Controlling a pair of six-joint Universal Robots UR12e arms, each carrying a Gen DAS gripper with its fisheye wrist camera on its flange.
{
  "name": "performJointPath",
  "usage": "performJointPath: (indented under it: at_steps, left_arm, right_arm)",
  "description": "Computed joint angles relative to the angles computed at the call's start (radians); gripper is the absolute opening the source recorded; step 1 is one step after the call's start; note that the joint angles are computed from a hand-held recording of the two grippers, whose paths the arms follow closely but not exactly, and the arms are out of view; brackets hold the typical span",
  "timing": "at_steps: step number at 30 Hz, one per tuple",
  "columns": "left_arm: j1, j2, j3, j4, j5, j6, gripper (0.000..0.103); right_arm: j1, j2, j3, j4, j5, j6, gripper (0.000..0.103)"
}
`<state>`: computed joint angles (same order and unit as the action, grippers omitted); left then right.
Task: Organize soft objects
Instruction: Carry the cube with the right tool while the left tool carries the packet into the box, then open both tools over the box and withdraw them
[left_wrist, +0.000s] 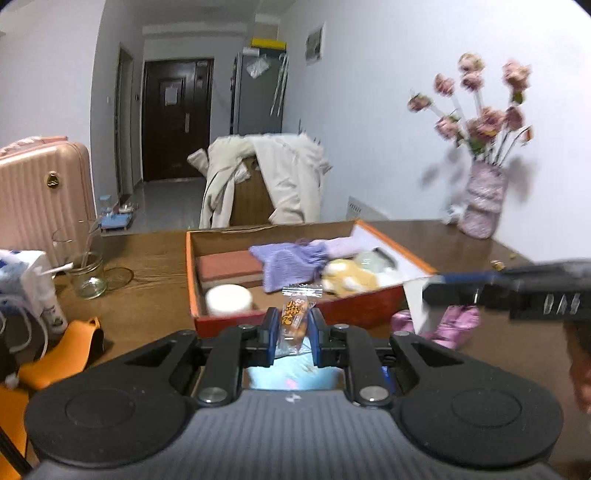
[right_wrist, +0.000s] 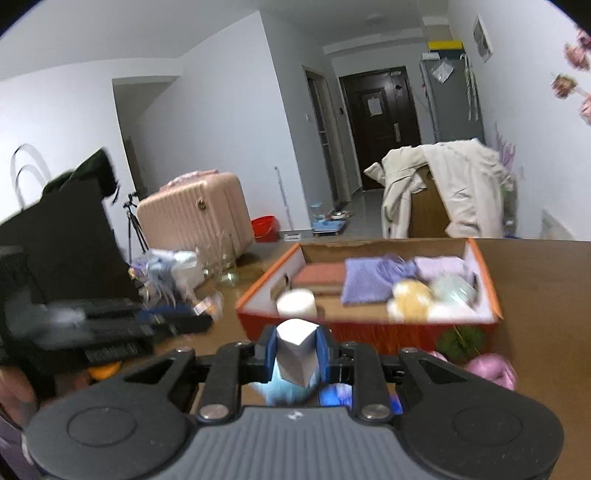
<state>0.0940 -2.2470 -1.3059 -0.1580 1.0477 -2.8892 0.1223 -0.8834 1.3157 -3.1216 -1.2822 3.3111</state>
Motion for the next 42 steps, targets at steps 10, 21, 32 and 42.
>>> performJointPath:
  at_steps: [10, 21, 32, 42]
  left_arm:
    - [-0.020, -0.179, 0.326, -0.285, 0.061, 0.097, 0.018]
    - [-0.006, -0.212, 0.367, -0.293, 0.055, 0.056, 0.040]
    - [0.005, -0.096, 0.214, -0.122, 0.096, -0.006, 0.044]
    - [0.012, 0.070, -0.069, 0.149, 0.100, -0.057, 0.074]
  right_arm:
    - [0.011, 0.369, -0.685, 0.484, 0.005, 0.015, 0.024]
    - [0.022, 0.550, -1.018, 0.704, -0.044, 0.040, 0.040]
    - [0.010, 0.269, -0.560, 0.439, -0.094, -0.057, 0.050]
    - [0.005, -0.004, -0.115, 0.147, -0.156, -0.165, 0.062]
